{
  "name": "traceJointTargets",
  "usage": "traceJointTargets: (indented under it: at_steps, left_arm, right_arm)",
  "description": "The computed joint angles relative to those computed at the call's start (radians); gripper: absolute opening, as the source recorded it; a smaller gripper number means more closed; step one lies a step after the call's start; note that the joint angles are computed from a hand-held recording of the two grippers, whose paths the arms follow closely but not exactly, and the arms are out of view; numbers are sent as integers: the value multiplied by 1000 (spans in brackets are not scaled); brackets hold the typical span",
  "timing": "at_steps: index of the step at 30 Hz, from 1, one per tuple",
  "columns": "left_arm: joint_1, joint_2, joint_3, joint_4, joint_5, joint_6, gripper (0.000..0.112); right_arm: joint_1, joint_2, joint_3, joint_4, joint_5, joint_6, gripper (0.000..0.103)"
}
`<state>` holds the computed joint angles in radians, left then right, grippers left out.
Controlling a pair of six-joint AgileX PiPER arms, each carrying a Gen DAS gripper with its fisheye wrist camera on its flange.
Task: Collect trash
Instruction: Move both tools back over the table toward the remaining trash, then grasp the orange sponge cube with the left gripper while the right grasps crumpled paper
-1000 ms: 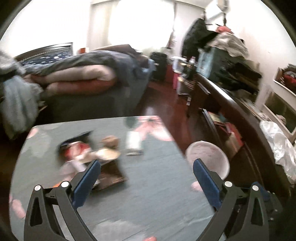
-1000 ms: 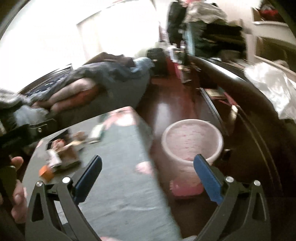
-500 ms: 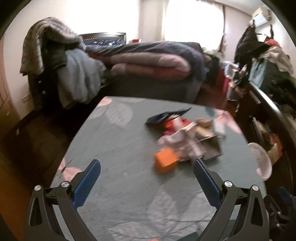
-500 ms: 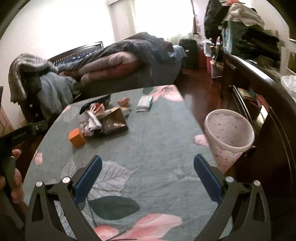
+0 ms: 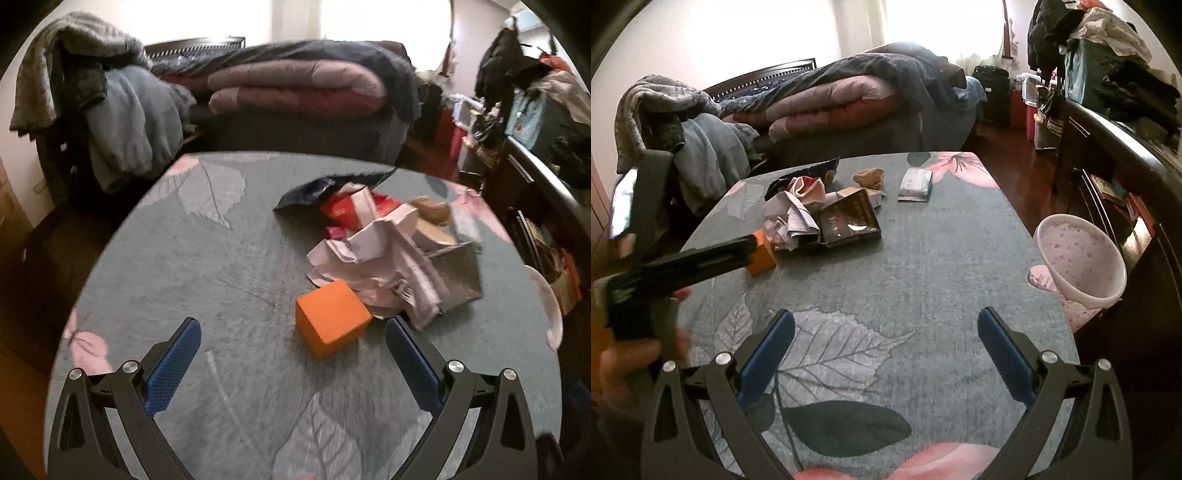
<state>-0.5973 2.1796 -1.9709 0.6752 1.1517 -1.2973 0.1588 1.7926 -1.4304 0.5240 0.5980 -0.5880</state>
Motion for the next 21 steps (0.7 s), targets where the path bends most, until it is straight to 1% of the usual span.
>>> traceJointTargets:
  at_steps: [4,5,7,8,9,10,11,12,13,16,18,19,21]
  left_arm:
    - [28,56,-56,-29,9,-19,97]
    - [30,67,-73,-28,21,-21,94]
    - [36,76,-82,-32,13,-9,89]
    - [37,75,-81,-33,7,-2,81]
    - [39,77,-84,-37,4,7,68]
    - [40,78,-84,-43,-2,15,60]
    - [43,77,-79,-55,-10,21,41]
    - [47,75,-72,-63,-18,20,41]
    - [45,56,-33,-49,-44,-2,41]
    - [43,5,59,-12,-72,-66,35]
    - [47,-70,174,29,-105,-153,35]
    - [48,-103,220,49,-111,-191,35]
    - [48,-169,307,92,-94,-256,35]
  right_arm:
    - [3,31,-37,-16,1,16,99]
    - [6,42,-52,-21,1,21,99]
    - [11,62,-80,-32,1,35,99]
    - [14,76,-102,-39,5,45,99]
    - [17,91,-125,-41,10,51,99]
    - [22,114,-159,-48,22,63,99]
    - [28,131,-187,-62,34,79,99]
    - [33,151,-220,-70,51,90,99]
    - [37,171,-253,-68,67,94,99]
    - [56,235,-364,-67,124,116,99]
    - [77,265,-419,-75,143,130,99]
    - [95,289,-461,-90,157,141,99]
    - [124,320,-507,-93,165,140,99]
